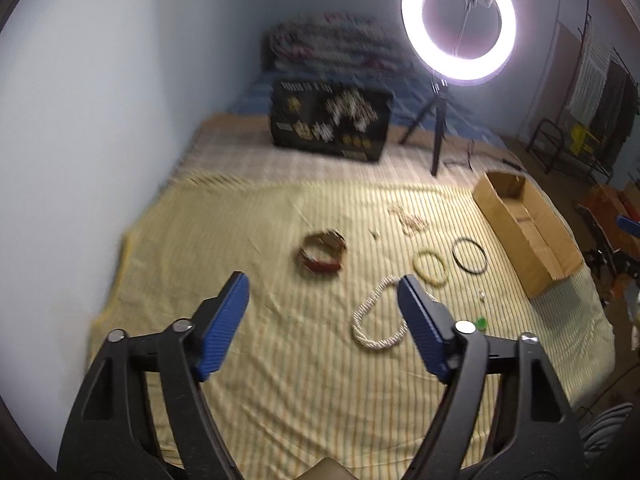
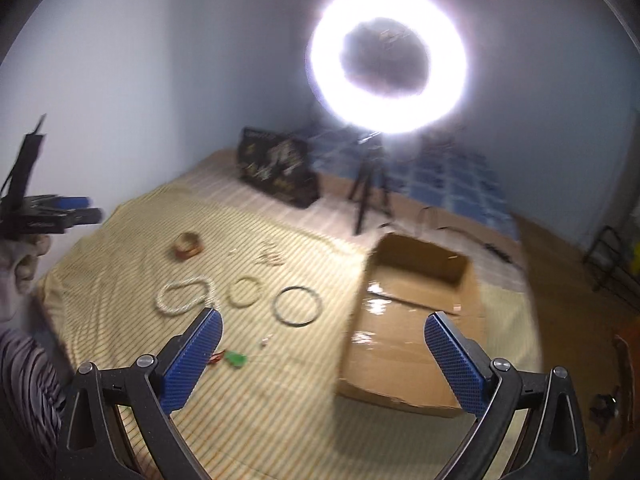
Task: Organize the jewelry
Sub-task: 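Move both tools down toward the jewelry on the striped sheet, then close the left tool on the white pearl necklace while the right tool grasps the green jade pendant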
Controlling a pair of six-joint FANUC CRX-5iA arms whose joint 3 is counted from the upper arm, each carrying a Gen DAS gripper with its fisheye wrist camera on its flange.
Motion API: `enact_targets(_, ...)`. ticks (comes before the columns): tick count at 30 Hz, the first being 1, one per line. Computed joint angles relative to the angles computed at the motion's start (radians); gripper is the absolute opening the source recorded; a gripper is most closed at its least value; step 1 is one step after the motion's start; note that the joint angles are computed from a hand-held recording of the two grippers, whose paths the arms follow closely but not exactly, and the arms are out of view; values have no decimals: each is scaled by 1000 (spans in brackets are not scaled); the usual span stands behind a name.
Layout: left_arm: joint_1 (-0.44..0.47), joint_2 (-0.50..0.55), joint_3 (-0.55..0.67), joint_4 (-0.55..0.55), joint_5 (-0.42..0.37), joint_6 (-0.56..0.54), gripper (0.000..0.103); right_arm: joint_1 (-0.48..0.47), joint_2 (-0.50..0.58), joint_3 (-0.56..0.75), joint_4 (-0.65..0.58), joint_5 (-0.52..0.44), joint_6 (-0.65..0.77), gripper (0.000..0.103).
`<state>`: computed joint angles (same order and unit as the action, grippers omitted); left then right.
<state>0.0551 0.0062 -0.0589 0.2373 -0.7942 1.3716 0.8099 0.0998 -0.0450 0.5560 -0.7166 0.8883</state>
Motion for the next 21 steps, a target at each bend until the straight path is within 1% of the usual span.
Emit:
enact_targets(2,-5,34,18,12,-22,-21,69,0,43,57,-87,-24,110,97)
enact_targets(4,-11,70,35,31,-45,-49,61,-6,91,131,-200,-71,233,89)
enact_targets(5,-13,83,40,40,-52,-62,60,-9,107,158,-244,-90,277,84)
enact_targets(6,-16,100,49,44,-62,-74,57,-13,131,196,-302,-118,335,82)
enact_targets(7,-20,117,61,45,-74,-81,53,-17,156,231,-349,-148,386,77)
enact_targets(12,-24,201,109,74,-144,-116,48,-33,266,379,-503,-276,566,65)
enact_targets(13,-26,221,121,76,-161,-119,46,-36,286,403,-524,-298,593,58)
enact_targets(14,-29,235,131,73,-172,-119,46,-38,310,432,-545,-327,627,54)
enact_targets(17,-35,272,151,72,-195,-137,43,-38,371,495,-564,-391,694,50)
enact_targets(18,-37,284,159,69,-203,-137,40,-41,391,517,-574,-413,716,49)
enact_targets(20,-40,304,168,72,-213,-147,38,-47,423,555,-590,-447,745,42)
enact_targets(21,-41,312,171,73,-216,-150,37,-51,440,575,-600,-464,761,42)
